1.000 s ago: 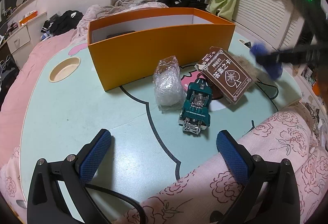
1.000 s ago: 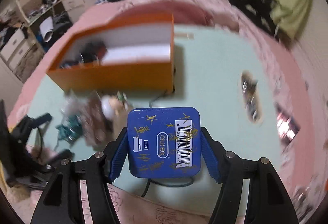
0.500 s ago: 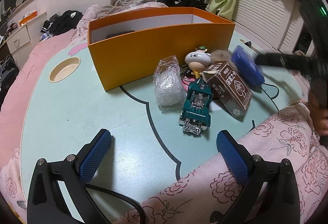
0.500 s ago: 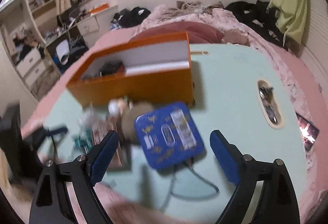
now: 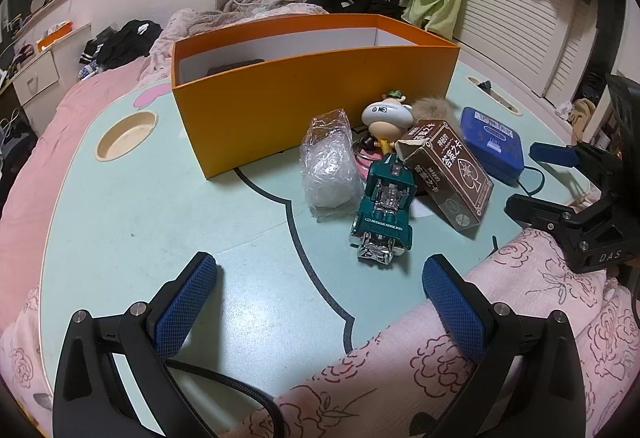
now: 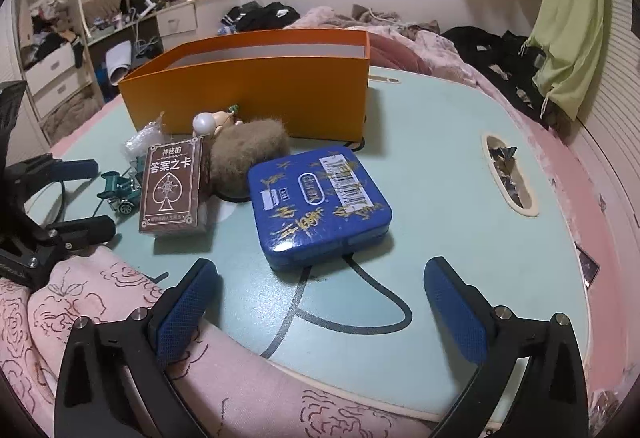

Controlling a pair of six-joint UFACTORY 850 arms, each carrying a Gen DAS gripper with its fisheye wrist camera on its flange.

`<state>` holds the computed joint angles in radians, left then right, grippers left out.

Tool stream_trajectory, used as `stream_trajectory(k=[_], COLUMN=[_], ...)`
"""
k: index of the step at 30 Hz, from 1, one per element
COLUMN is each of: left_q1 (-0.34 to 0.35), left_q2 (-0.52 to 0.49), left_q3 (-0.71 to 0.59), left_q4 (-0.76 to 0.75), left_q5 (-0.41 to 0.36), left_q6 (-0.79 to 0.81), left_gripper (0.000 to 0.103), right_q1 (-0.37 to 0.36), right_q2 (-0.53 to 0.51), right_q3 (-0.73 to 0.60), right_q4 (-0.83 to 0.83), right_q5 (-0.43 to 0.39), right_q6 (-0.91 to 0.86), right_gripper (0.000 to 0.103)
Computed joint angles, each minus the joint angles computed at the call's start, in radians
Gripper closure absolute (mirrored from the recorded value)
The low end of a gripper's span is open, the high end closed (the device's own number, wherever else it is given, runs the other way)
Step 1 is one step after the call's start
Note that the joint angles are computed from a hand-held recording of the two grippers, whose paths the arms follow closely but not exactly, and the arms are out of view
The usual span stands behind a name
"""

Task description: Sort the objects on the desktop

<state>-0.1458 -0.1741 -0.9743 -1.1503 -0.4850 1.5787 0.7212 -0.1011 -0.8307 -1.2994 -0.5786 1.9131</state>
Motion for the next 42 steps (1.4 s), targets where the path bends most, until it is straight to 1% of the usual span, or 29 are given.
stream_trajectory(k=[4,7,8,9,10,11,12,13,14,16,17,18,20,22,24,27,31,32,33,34,36,39,40,42], left_q1=[0.010,0.031,0.033,0.024,0.019,0.021,0.021,0.015,0.001,-0.037,-0.055,-0.081,-0.127,-0.163,-0.188,-0.205,-0.222,-0.221,-0.225,-0.225,-0.221,-0.221,-0.213,-0.187], left_q2=[0.001,0.011,0.022,0.046,0.067,0.072,0.067,0.057,0.037,-0.050,-0.105,-0.184,-0.330,-0.430,-0.521,-0.573,-0.637,-0.622,-0.615,-0.600,-0.585,-0.537,-0.517,-0.487], left_q3=[0.004,0.006,0.007,0.015,0.009,-0.011,-0.058,-0.101,-0.160,-0.317,-0.400,-0.504,-0.696,-0.817,-0.917,-0.955,-1.018,-0.991,-0.976,-0.954,-0.927,-0.856,-0.833,-0.813], left_q4=[-0.025,-0.063,-0.083,-0.123,-0.171,-0.178,-0.153,-0.105,-0.028,0.134,0.211,0.276,0.424,0.531,0.584,0.605,0.655,0.640,0.651,0.652,0.629,0.626,0.604,0.522], left_q5=[0.000,-0.020,-0.011,0.037,0.053,0.027,-0.032,-0.067,-0.103,-0.192,-0.247,-0.325,-0.432,-0.486,-0.556,-0.567,-0.629,-0.596,-0.580,-0.562,-0.553,-0.473,-0.450,-0.453], left_q6=[0.005,0.017,0.029,0.047,0.070,0.059,0.007,-0.064,-0.169,-0.378,-0.483,-0.587,-0.797,-0.943,-1.040,-1.083,-1.142,-1.123,-1.114,-1.106,-1.077,-1.017,-0.993,-0.941], left_gripper=[0.000,0.001,0.001,0.002,0.005,0.005,0.006,0.006,0.008,0.029,0.032,0.036,0.040,0.061,0.065,0.065,0.066,0.067,0.076,0.077,0.078,0.081,0.081,0.081], right_q1=[0.004,0.002,-0.001,-0.001,-0.002,-0.002,-0.002,-0.002,-0.002,-0.004,-0.005,-0.006,-0.010,-0.009,-0.009,-0.009,-0.010,-0.007,-0.007,-0.006,-0.006,-0.006,-0.006,-0.006], right_q2=[0.003,0.008,0.009,0.010,0.010,0.011,0.012,0.013,0.013,0.014,0.016,0.017,0.021,0.022,0.024,0.027,0.027,0.024,0.025,0.024,0.025,0.025,0.025,0.026], right_q3=[0.005,-0.002,-0.006,-0.004,-0.004,-0.005,-0.004,-0.003,-0.003,-0.002,0.000,0.000,0.005,0.006,0.009,0.012,0.012,0.009,0.009,0.009,0.009,0.009,0.009,0.010], right_q4=[-0.008,0.003,0.006,0.004,0.006,0.008,0.006,0.006,0.006,0.004,0.000,-0.001,-0.011,-0.017,-0.026,-0.034,-0.029,-0.029,-0.030,-0.029,-0.030,-0.029,-0.029,-0.030], right_q5=[0.000,-0.002,-0.001,0.000,-0.001,-0.002,-0.001,-0.001,-0.001,0.001,0.002,0.003,0.007,0.006,0.006,0.007,0.010,0.005,0.005,0.004,0.004,0.004,0.004,0.004], right_q6=[0.011,-0.004,-0.011,-0.007,-0.008,-0.011,-0.010,-0.008,-0.008,-0.009,-0.006,-0.005,0.001,0.008,0.016,0.023,0.019,0.021,0.023,0.021,0.021,0.021,0.021,0.022], right_gripper=[0.000,0.000,0.000,0.000,0.000,0.000,0.000,0.000,0.000,0.000,0.000,0.000,0.000,0.000,0.000,0.000,0.000,0.000,0.000,0.000,0.000,0.000,0.000,0.000])
